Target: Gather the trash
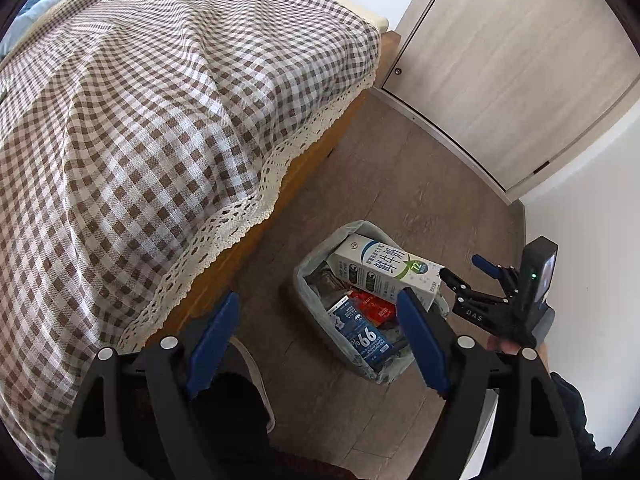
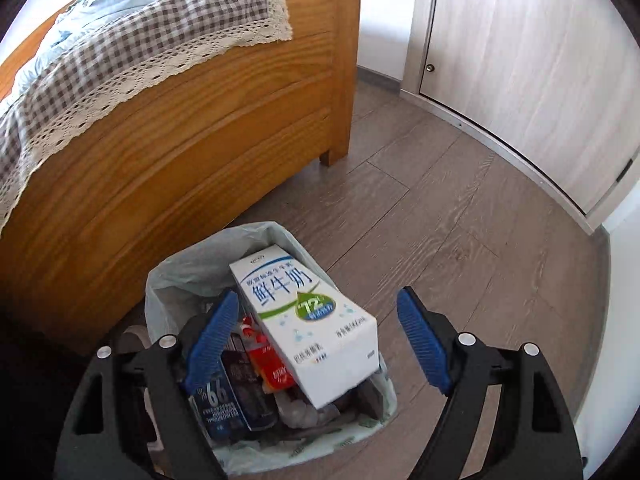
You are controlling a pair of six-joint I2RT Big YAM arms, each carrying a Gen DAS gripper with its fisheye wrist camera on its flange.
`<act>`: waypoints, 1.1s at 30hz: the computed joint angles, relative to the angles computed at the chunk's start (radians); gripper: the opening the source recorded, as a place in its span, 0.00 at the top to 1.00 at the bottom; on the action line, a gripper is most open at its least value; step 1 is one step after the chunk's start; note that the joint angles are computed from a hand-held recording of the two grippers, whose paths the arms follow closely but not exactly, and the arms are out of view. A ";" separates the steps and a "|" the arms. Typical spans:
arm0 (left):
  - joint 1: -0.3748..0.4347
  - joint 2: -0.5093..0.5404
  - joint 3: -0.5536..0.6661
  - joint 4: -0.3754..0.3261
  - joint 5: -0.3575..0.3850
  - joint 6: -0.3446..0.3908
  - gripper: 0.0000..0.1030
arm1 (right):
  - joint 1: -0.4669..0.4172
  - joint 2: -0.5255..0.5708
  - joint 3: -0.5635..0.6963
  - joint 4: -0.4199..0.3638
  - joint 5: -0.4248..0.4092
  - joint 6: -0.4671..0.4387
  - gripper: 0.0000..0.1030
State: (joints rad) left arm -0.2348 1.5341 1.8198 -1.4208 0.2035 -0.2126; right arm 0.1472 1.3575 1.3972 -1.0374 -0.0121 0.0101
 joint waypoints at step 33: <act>0.630 -0.258 0.004 0.238 -0.044 0.150 0.11 | 0.520 0.443 1.050 -0.196 0.013 -0.105 0.24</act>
